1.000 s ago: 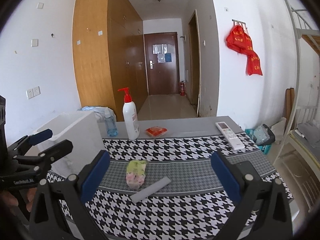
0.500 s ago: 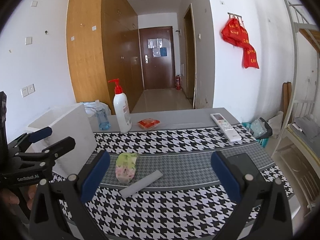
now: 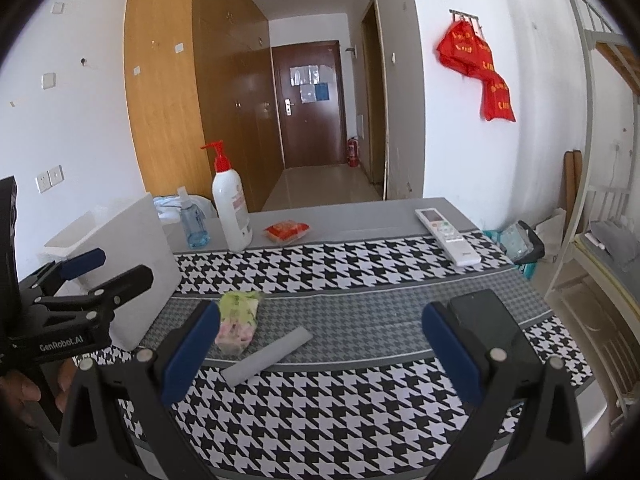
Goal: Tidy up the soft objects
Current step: 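Move the left tool toward the green-and-pink wet-wipes pack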
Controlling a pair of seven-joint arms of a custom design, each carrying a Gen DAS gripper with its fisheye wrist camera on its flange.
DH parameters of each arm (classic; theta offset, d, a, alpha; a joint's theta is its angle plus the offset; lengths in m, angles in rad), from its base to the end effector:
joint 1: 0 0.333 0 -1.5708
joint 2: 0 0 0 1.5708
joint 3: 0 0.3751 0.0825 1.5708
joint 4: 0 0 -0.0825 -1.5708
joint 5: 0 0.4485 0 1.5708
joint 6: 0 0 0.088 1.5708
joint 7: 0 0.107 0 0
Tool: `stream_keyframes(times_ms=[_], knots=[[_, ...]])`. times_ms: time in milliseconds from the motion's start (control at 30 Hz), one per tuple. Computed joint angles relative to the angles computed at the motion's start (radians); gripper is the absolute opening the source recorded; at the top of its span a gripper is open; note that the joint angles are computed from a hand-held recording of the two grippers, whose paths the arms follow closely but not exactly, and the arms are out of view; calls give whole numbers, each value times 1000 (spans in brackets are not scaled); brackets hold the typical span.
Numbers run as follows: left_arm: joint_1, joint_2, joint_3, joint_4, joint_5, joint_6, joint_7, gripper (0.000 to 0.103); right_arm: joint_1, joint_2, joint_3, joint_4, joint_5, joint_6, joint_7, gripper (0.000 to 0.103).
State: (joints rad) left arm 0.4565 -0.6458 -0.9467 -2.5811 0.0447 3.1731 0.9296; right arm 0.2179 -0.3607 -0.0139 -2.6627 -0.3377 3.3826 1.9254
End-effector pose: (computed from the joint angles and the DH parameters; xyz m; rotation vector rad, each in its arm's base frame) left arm 0.4056 -0.2767 0.5146 -1.5148 1.6248 -0.9902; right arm 0.4483 0.1299 0.4978 -1.6842 1.3453 -0.7199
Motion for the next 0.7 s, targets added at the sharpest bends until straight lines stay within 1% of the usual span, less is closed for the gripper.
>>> stream_keyframes(times_ms=[33,100,233,333,500,700], knots=[[4,2,-4,2,2,-2,1,102,-5,1,5,1,1,-1,-2,102],[10,2,-9,5,4,-6,-2,102,4,6,-6,3,-4,-4,-5,102],[18,15,-16,15,14,-14,-3,102,42,13,-49,7,-14,-13,2,102],[25,30,-23,24,23,-19,-6,102,53,22,-62,14,-14,-20,8,102],[37,61,-32,38,43,-23,-5,102,103,38,-116,20,-24,-32,24,102],[82,84,-67,58,67,-27,-16,102,137,55,-148,24,-25,-55,23,102]])
